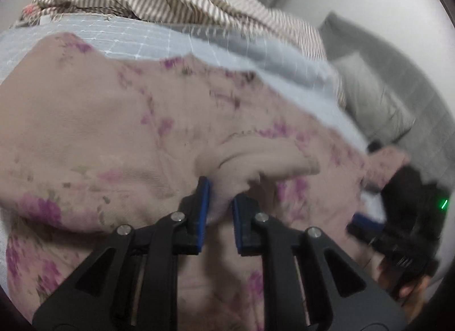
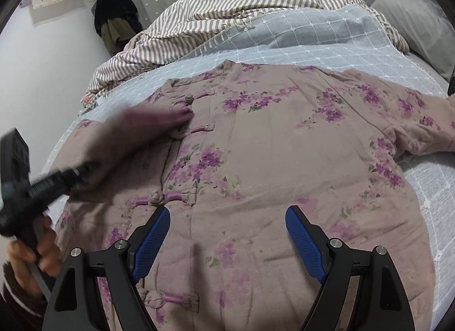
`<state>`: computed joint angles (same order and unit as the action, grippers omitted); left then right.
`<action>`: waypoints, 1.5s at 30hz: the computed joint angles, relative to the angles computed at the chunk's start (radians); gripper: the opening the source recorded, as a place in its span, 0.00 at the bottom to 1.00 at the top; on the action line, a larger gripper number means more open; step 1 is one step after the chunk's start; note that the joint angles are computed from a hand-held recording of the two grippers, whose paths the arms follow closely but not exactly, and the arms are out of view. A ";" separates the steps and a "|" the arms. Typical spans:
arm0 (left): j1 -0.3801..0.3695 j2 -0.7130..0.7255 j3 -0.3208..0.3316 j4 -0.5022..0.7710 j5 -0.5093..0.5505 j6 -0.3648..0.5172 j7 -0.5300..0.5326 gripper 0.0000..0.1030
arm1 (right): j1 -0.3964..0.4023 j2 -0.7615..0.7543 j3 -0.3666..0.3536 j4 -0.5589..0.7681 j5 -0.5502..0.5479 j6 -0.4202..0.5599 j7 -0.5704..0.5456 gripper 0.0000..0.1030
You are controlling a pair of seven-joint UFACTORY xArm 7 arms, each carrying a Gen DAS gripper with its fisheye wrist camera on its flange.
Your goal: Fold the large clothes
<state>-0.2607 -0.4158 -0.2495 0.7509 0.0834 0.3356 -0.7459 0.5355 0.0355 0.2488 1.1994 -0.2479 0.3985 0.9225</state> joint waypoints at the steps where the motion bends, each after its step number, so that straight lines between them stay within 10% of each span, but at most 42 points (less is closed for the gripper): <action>1: 0.007 -0.007 -0.013 0.009 0.020 0.024 0.002 0.24 | -0.001 0.001 0.000 -0.002 0.014 -0.008 -0.003 0.82; 4: -0.064 -0.090 0.063 -0.032 -0.052 -0.016 0.075 0.65 | -0.006 0.013 0.004 0.005 0.111 -0.038 -0.049 0.82; 16: 0.215 -0.433 0.042 -0.195 -0.022 0.084 -0.059 0.78 | -0.018 0.303 0.090 0.323 0.561 -0.064 -0.383 0.81; 18: 0.247 -0.470 0.070 -0.247 -0.031 0.054 -0.084 0.74 | 0.042 0.359 0.031 0.395 0.487 -0.032 -0.318 0.73; 21: 0.265 -0.475 0.101 -0.284 -0.046 0.027 -0.088 0.61 | 0.164 0.443 -0.101 0.560 0.270 0.107 -0.171 0.34; 24: 0.276 -0.483 0.117 -0.303 -0.047 0.018 -0.074 0.50 | 0.171 0.471 -0.093 0.670 0.203 0.188 -0.190 0.18; 33: 0.193 -0.418 0.160 -0.307 -0.102 -0.050 0.008 0.18 | 0.169 0.378 -0.172 0.661 -0.018 0.204 -0.071 0.17; 45: 0.129 -0.289 0.172 -0.292 -0.153 -0.003 0.087 0.12 | 0.114 0.398 -0.150 0.520 -0.054 0.243 -0.053 0.18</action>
